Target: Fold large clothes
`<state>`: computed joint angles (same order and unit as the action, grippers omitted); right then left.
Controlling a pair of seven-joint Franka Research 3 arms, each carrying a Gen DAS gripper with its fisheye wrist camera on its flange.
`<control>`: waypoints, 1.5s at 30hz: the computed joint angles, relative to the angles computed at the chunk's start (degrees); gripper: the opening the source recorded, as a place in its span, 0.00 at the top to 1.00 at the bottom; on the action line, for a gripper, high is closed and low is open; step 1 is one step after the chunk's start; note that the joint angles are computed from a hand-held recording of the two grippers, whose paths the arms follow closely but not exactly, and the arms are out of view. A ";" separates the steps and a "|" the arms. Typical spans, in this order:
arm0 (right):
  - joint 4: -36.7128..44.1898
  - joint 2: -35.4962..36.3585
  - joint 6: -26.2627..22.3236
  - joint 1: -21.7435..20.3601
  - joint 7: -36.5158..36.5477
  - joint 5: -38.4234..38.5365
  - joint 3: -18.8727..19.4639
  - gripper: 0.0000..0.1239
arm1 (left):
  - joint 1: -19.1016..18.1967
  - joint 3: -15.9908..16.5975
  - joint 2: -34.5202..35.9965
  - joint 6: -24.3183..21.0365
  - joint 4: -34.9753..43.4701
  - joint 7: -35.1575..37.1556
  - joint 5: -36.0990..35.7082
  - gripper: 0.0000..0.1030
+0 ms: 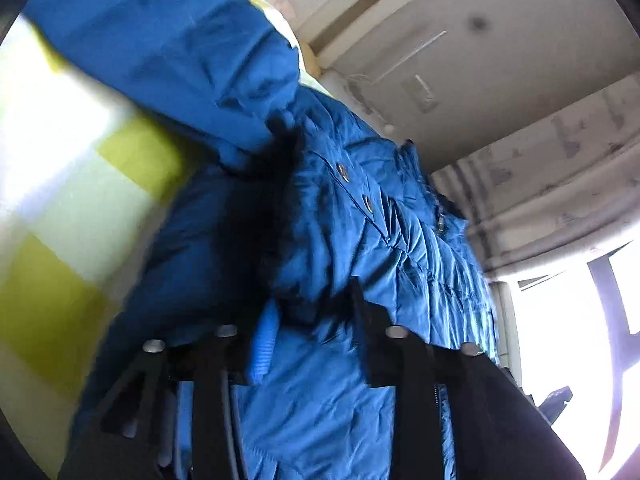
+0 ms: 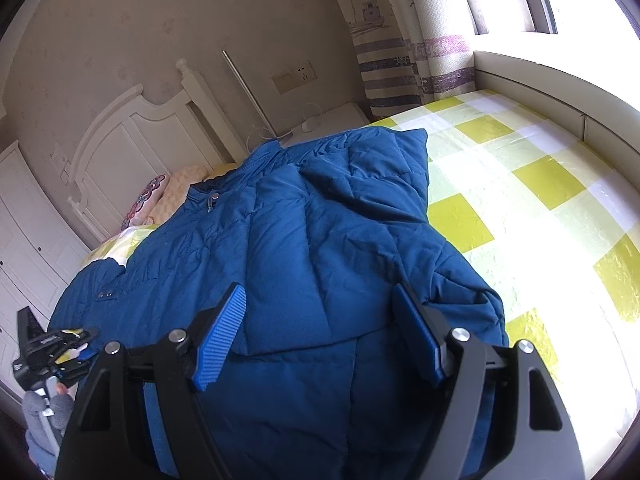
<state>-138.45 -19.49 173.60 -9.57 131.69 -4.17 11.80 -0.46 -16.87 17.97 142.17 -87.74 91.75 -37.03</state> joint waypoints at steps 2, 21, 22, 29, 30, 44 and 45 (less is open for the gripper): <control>0.19 0.11 -0.22 -0.12 0.19 -0.17 0.13 0.39 | -4.49 4.39 -5.59 9.97 -5.57 -10.56 12.51 0.72; 18.85 5.95 -34.29 -6.22 6.83 -26.72 13.24 0.38 | -13.92 5.45 9.73 -2.80 14.73 -10.25 49.36 0.04; 20.34 5.97 -33.86 -4.11 7.68 -29.68 12.04 0.37 | -13.69 5.22 9.76 -3.14 14.95 -10.13 49.12 0.04; 36.85 19.60 -38.01 -1.63 11.67 -52.69 14.29 0.30 | -16.35 6.03 13.61 -4.16 20.05 -12.56 51.14 0.04; 38.84 22.27 -37.75 -1.14 11.94 -51.51 13.41 0.33 | -16.44 6.01 13.46 -4.08 19.88 -12.76 51.11 0.04; 45.17 32.02 -42.67 7.15 6.48 -43.58 4.08 0.36 | -17.02 6.62 13.63 -4.75 20.32 -13.23 52.62 0.04; 44.88 31.83 -42.22 7.53 6.39 -42.87 3.40 0.35 | -17.08 6.66 13.70 -4.85 20.43 -13.29 52.75 0.04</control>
<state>-93.57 12.34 131.38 -2.04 138.09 -47.04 15.20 -17.54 -10.21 31.67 137.32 -67.31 78.46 15.71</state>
